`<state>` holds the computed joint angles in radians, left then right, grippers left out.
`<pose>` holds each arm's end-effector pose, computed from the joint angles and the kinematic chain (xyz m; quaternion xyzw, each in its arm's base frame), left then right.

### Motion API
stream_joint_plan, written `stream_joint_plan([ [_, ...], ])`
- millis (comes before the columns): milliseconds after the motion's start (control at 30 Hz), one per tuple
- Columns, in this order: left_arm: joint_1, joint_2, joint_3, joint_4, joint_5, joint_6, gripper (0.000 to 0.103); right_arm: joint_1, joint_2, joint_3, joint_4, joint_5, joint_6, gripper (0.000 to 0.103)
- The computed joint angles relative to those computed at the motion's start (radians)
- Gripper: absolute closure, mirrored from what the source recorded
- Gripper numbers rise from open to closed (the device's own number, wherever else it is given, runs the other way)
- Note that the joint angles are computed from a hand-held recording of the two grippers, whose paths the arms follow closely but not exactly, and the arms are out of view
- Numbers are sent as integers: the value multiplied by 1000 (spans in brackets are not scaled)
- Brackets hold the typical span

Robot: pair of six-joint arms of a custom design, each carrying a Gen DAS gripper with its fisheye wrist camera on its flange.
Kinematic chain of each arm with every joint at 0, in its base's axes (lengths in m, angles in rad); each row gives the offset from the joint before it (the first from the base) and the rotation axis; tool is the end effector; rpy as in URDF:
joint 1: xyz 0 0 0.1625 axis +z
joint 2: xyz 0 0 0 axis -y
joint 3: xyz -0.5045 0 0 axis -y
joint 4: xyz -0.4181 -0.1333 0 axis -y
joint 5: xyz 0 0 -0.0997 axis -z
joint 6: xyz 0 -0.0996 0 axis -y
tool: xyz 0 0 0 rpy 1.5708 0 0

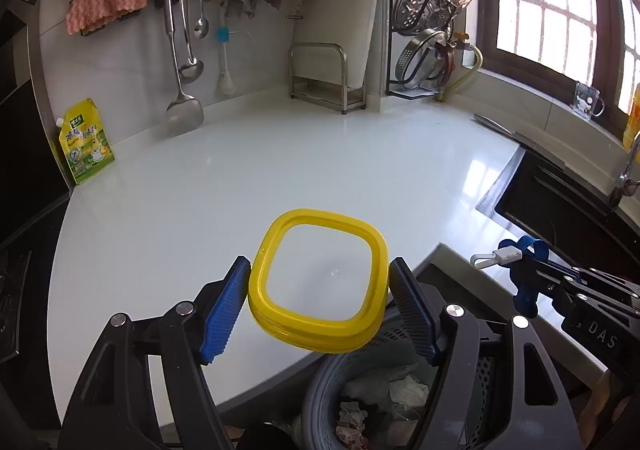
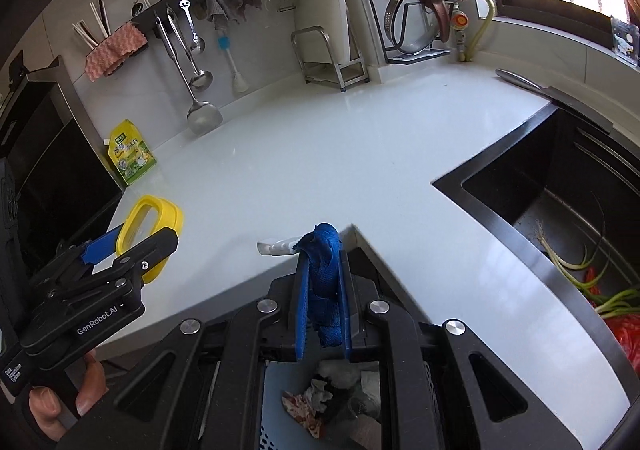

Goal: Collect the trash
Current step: 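Carry the yellow lid and blue object over the bin with both tools, then open both tools to drop the lid and blue object into the bin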

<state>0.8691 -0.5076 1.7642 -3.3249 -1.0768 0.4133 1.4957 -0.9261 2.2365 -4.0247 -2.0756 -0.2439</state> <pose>-0.3137 -0.6508 -0.0194 0.4461 0.8293 -0.2703 0.2002 0.0450 -0.5364 0.2163 -0.0660 -0.8228 0.4840 0.2906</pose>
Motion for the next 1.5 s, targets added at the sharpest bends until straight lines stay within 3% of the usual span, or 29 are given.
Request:
stream_joint_plan([
  [333, -17, -56, 203, -93, -24, -15, 34, 21, 78, 177, -201, -54, 26, 90],
  [533, -18, -52, 245, -89, -31, -25, 34, 2, 123, 190, -229, -63, 30, 89],
  [767, -18, -34, 256, -98, -7, -34, 31, -39, 142, 200, -243, -10, 51, 89],
  [800, -16, -34, 256, -99, -5, -38, 31, -42, 142, 201, -245, -5, 50, 85],
  [867, -15, -36, 255, -91, 3, -49, 28, -43, 140, 201, -246, -4, 56, 68],
  [900, -14, -37, 256, -89, 6, -55, 24, -44, 141, 204, -259, 1, 58, 53],
  [933, -13, -39, 257, -92, 4, -58, 23, -43, 145, 206, -284, 5, 56, 48],
  [1200, -15, -49, 267, -96, 14, -80, 14, -39, 148, 220, -326, 2, 63, 47],
  [1500, -19, -53, 275, -124, 32, -79, 13, -17, 166, 206, -332, -48, 44, 47],
])
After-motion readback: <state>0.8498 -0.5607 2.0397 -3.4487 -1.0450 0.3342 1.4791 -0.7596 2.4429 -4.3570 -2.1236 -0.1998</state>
